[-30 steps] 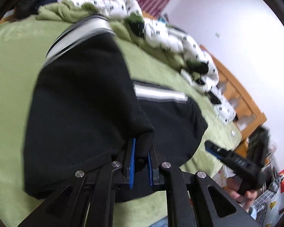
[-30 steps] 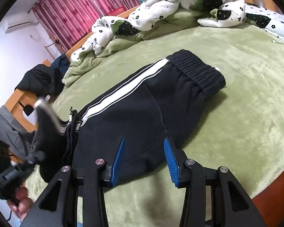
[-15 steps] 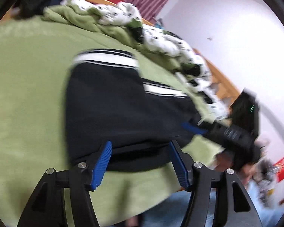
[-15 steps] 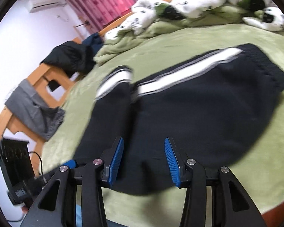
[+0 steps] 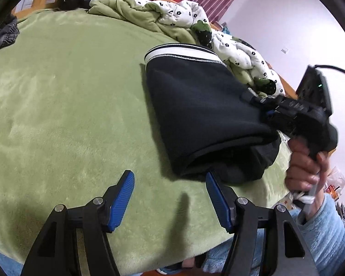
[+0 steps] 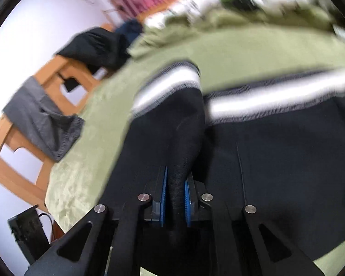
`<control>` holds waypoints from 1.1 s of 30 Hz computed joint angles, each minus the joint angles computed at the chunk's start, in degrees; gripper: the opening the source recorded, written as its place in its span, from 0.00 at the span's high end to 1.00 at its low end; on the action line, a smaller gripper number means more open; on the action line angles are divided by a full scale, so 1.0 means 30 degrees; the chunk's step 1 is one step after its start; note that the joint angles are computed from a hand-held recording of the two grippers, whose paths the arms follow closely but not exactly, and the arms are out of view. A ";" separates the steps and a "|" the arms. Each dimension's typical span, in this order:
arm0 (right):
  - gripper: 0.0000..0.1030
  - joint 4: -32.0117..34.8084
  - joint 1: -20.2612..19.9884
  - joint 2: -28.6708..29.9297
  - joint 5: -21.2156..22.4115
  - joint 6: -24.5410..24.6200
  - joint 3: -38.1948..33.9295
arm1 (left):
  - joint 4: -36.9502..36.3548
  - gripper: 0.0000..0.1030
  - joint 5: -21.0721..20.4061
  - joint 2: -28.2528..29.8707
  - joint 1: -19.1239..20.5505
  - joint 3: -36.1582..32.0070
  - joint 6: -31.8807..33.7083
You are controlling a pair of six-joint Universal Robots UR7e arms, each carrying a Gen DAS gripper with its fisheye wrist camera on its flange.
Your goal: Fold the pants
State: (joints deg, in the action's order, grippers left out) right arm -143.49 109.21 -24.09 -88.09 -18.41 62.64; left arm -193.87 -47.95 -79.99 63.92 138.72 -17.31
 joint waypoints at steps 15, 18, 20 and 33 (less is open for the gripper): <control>0.90 0.2935 -0.1114 -0.0407 0.4049 -0.1139 -0.2773 | -0.2779 0.33 0.1167 0.6138 -0.0711 -0.4065 -0.0877; 0.90 0.2965 -0.1619 -0.0811 0.4792 -0.1281 -0.2763 | -0.3960 0.33 0.1979 0.7469 -0.0825 -0.4822 -0.1122; 0.90 0.2760 -0.1896 -0.1032 0.5183 -0.1314 -0.2777 | -0.3750 0.33 0.2218 0.7802 -0.0825 -0.5215 -0.1440; 0.91 0.2031 -0.4172 -0.1076 0.4979 -0.1849 -0.5004 | -0.0966 0.33 0.5055 0.9297 -0.1782 -0.7134 -0.0063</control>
